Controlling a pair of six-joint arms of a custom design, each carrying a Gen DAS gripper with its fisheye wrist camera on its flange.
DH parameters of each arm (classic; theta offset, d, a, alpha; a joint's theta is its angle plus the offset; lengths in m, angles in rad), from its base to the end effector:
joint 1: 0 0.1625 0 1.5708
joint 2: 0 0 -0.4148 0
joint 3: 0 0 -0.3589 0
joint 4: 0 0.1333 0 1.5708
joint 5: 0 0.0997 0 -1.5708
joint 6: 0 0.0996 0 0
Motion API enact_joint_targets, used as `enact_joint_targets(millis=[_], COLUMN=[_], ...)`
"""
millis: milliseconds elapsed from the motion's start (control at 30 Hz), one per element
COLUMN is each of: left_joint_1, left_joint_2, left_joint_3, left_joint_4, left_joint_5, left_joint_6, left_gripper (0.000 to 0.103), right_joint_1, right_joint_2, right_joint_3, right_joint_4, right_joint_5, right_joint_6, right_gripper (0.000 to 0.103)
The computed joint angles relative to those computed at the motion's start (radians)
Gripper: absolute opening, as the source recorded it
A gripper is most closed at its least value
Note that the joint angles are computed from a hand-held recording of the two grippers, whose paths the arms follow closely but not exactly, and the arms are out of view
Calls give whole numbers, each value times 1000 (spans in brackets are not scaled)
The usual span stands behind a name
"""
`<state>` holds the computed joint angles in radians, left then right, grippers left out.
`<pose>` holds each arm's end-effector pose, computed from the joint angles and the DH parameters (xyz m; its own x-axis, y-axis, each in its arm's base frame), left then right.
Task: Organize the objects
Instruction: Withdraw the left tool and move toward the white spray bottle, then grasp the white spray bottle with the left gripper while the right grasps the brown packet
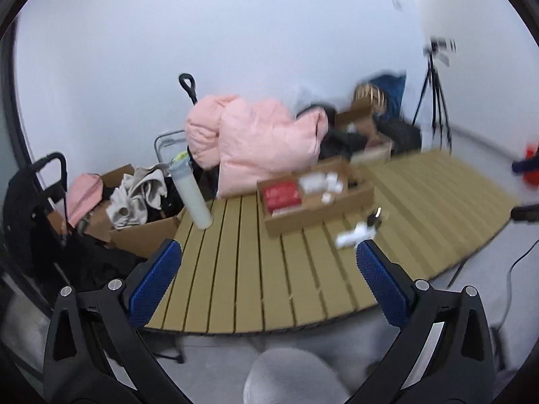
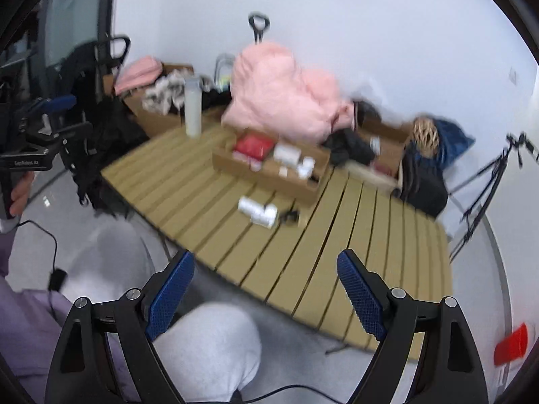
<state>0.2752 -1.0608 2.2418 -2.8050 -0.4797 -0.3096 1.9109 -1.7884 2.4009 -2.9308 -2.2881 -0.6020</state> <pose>-0.3641 -0.3331 0.1519 -0.4555 0.3281 -0.8276 0.8633 0.3899 -0.3206 0.1734 -0.2868 0.3739 -0.5699 -0.2515 0.7823 -0.6884 0.6661 -0.2873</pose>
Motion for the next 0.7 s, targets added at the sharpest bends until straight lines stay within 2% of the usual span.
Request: enact_joint_targets(millis=[67,133,200,267,300,333,400,467,567,700], left_joint_1=[17,49,89,155,182,206,270,310,361,419], left_joint_2=[37,77,127,209,257,291,356,409,471,549], left_joint_3=[-6,-21,-42,-70,-88,-108,-197,-274,-392,-568], left_joint_4=[-13,-108,-204,-355,-394,-390,-280,-218,-153,-79], left_joint_5=[-42,-105,-170,-270,-291,-301,-362,-401,-462,-553], left_joint_6=[36,111,178,260,262,248,214,212,244,324], left_gripper=[103,103,103,103,103,103,103,103,103,103], right_joint_1=[-52,-105,-188,-282,-318,-349,-387,-422,-463,-504], right_joint_2=[35,44,42,64,84,113,211,267,365,456], right_joint_3=[44,64,68,70,62,49,23,-8,-73,-169], right_joint_4=[-100,-145,-140,-185,-197,-204,-287,-304,-318,-317], right_joint_5=[15,77,180,290,317,330,312,331,344,381], right_joint_6=[-25,-23,9,29,40,48,39,44,65,80], right_gripper=[89,90,89,89,89,89,84,73,67,64])
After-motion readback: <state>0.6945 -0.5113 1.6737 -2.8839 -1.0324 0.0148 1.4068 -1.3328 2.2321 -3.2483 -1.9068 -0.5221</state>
